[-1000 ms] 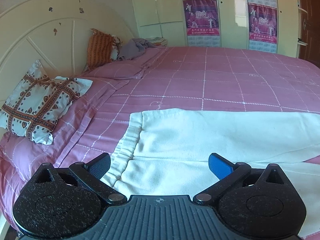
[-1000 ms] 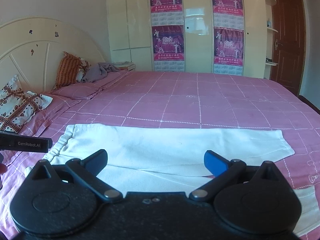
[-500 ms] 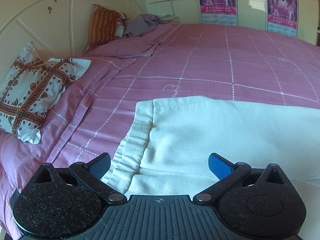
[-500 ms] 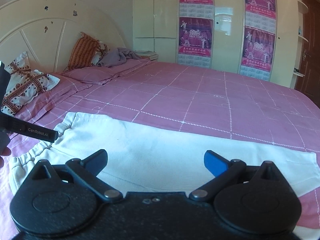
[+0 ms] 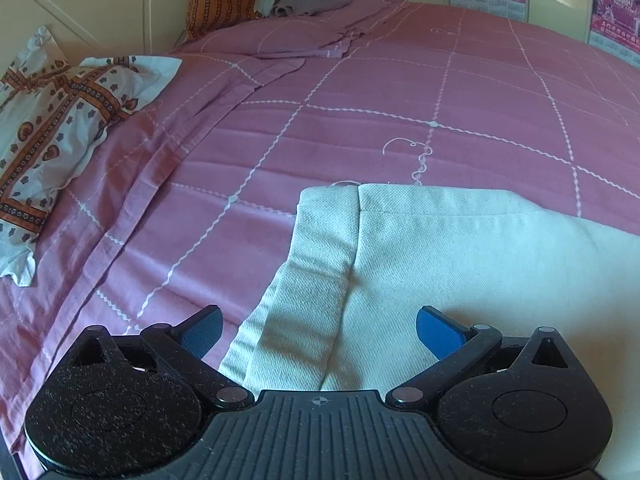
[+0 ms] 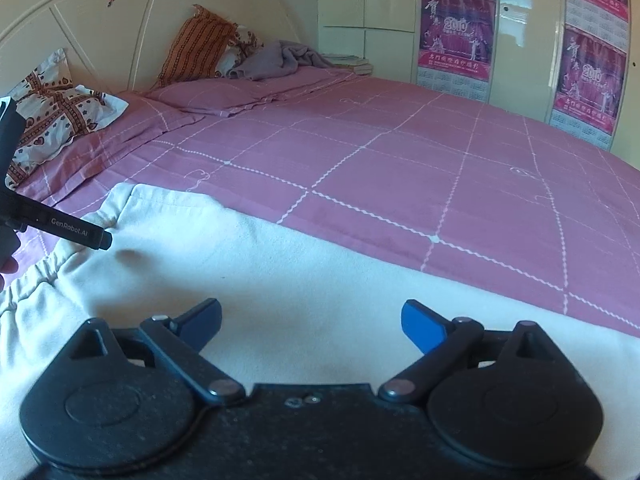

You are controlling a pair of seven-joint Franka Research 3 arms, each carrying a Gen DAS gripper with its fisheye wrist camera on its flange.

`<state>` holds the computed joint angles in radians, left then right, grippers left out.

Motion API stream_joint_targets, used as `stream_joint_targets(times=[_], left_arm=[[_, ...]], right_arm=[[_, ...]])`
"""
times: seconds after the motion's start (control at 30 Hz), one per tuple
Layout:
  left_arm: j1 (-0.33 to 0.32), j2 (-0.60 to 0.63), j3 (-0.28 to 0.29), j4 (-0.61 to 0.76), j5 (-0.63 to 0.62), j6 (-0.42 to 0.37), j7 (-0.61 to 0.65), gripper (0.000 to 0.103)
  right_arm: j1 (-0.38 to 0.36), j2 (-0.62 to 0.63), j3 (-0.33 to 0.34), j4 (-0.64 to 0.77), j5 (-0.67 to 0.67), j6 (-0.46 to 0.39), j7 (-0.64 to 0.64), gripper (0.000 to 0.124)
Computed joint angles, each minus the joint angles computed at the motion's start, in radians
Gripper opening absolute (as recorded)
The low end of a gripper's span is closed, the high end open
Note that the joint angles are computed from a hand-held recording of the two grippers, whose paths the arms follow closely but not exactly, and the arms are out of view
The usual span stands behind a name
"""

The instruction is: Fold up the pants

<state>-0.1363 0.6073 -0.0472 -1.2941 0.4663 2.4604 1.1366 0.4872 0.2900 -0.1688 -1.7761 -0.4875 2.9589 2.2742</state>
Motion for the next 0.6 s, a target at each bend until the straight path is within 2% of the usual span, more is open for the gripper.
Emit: stream_joint_targets(times=[0.13, 0.2, 0.23, 0.33, 0.43, 0.47, 0.5, 0.57, 0.6], left_arm=[[0.019, 0.091, -0.011, 0.123, -0.04, -0.042, 0.047, 0.102], [0.045, 0.141, -0.041, 0.194, -0.097, -0.081, 0.118, 0.096], [0.066, 0.163, -0.065, 0.224, -0.141, -0.093, 0.158, 0.092], [0.076, 0.189, -0.074, 0.264, -0.197, -0.103, 0.204, 0.088], [0.08, 0.177, -0.077, 0.239, -0.221, -0.067, 0.249, 0.08], [0.08, 0.175, -0.074, 0.232, -0.224, -0.058, 0.257, 0.078], [0.076, 0.168, -0.069, 0.221, -0.224, -0.049, 0.255, 0.077], [0.067, 0.147, -0.056, 0.192, -0.223, -0.037, 0.231, 0.064], [0.06, 0.135, -0.048, 0.175, -0.215, -0.03, 0.216, 0.059]], right_arm=[[-0.104, 0.123, 0.109, 0.159, 0.181, -0.064, -0.237, 0.089], [-0.129, 0.185, 0.136, 0.249, 0.243, -0.1, -0.338, 0.088], [-0.137, 0.214, 0.144, 0.293, 0.269, -0.122, -0.381, 0.087], [-0.153, 0.311, 0.159, 0.449, 0.337, -0.209, -0.492, 0.087], [-0.148, 0.409, 0.143, 0.615, 0.373, -0.346, -0.581, 0.084], [-0.158, 0.428, 0.155, 0.643, 0.402, -0.366, -0.617, 0.085], [-0.167, 0.427, 0.165, 0.635, 0.43, -0.353, -0.641, 0.078], [-0.181, 0.414, 0.189, 0.619, 0.486, -0.344, -0.698, 0.044], [-0.169, 0.402, 0.178, 0.608, 0.493, -0.346, -0.697, 0.022]])
